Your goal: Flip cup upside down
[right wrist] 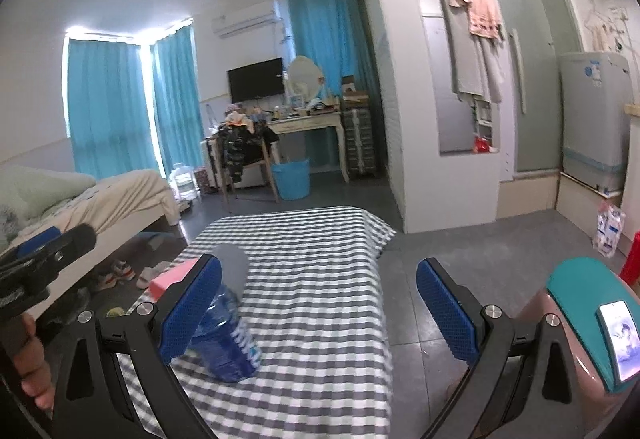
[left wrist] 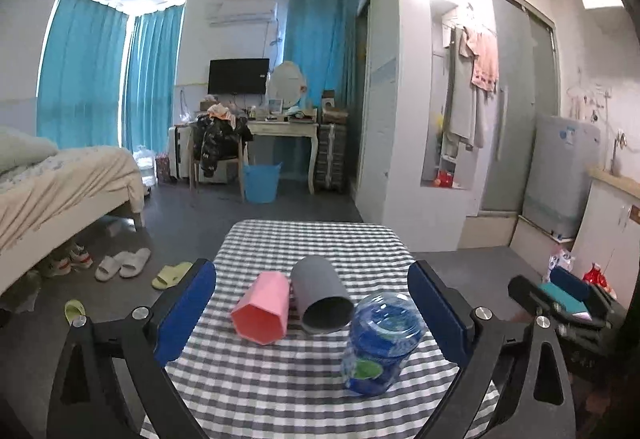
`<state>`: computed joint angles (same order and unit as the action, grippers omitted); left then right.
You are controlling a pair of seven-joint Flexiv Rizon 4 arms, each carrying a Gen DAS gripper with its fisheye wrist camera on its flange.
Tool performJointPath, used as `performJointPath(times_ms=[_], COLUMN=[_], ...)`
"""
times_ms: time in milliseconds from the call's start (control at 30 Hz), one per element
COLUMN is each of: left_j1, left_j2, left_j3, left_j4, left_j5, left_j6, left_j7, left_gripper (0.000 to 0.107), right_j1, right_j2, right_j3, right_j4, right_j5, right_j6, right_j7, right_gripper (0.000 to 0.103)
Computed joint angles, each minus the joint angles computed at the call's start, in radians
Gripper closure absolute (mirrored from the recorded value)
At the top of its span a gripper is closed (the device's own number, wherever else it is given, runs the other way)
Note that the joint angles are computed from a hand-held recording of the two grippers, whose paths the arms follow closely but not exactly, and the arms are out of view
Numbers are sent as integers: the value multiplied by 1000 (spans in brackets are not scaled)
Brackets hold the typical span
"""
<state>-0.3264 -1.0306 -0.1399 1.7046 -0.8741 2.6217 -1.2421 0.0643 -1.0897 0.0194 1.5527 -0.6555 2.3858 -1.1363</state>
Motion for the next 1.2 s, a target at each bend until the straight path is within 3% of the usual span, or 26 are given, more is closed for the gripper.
performJointPath(times_ms=[133,267,433,767,1200], left_j1=[25,46,73,50,43], left_j2=[-17,-28,-34,-44,-58], left_j3=[4,11,17,20,18], left_j4=[34,83,123,119,94], left_j5=[29,49,80,42,22], left_j6=[33,48,71,86,54], left_j7=[-66,-100,-175,-110,-72], left_gripper=[4,4,4,4,4], right_j1=[31,77,101,135,114], right_j2=[2,2,-12,-20,-14], right_j3=[-19,-24,-8,-1,11], right_j4=[58,84,72,69,73], right_j5=[-16,56,118,171,156], right_j6=[25,40,30,-3,-4], right_j7=[-75,-170,-198,-243,-226], right_gripper=[0,0,0,0,0])
